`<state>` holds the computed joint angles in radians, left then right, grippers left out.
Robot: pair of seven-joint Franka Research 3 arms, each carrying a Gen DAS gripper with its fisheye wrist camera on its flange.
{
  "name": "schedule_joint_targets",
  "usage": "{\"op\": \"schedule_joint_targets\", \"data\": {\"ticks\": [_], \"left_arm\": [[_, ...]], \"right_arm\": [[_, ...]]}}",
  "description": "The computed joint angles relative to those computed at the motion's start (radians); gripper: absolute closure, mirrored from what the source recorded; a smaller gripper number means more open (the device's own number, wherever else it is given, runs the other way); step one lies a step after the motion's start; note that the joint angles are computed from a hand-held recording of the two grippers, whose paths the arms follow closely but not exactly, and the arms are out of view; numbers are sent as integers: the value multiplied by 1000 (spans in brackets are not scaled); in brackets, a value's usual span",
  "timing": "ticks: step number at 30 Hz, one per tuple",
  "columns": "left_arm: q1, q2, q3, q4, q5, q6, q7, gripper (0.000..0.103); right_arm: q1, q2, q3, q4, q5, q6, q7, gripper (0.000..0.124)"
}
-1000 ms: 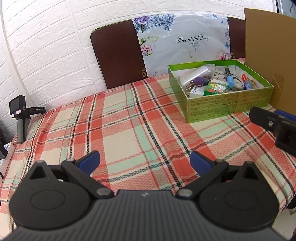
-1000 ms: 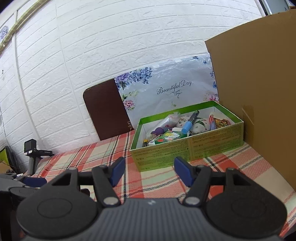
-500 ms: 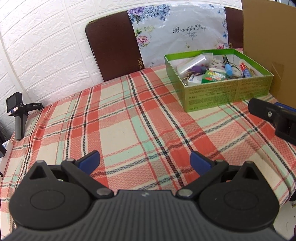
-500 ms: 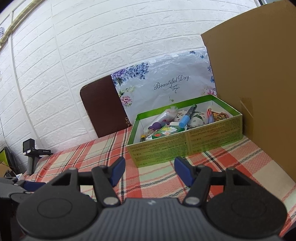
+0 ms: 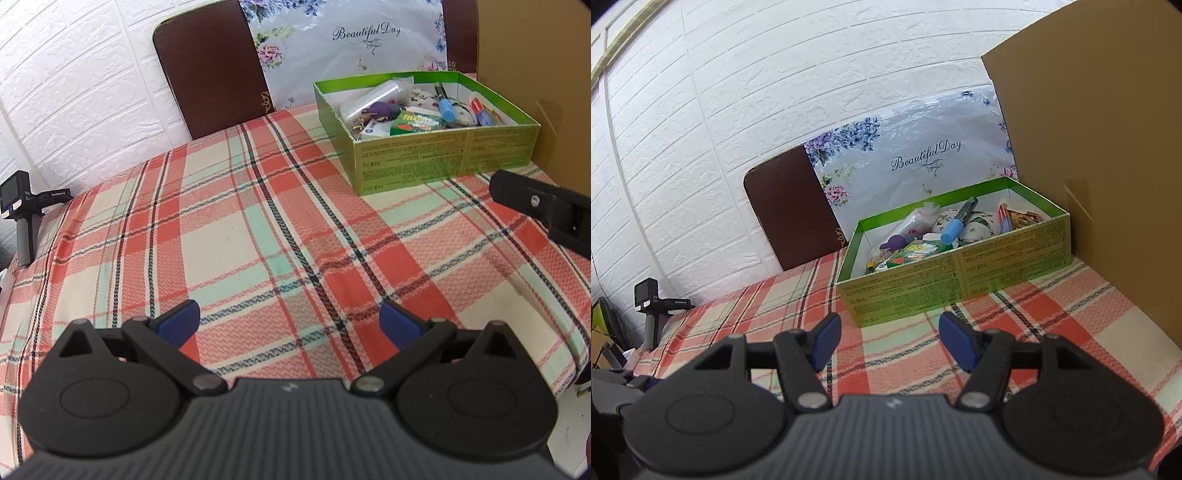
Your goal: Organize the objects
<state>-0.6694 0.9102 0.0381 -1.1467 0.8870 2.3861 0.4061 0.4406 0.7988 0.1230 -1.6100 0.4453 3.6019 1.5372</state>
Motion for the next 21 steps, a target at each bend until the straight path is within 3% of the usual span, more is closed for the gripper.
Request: {"op": "schedule_joint_targets", "data": {"ticks": [21], "left_arm": [[14, 14, -16, 16, -61, 3, 48, 0]], "right_arm": [[-2, 6, -3, 12, -6, -35, 9, 62]]}}
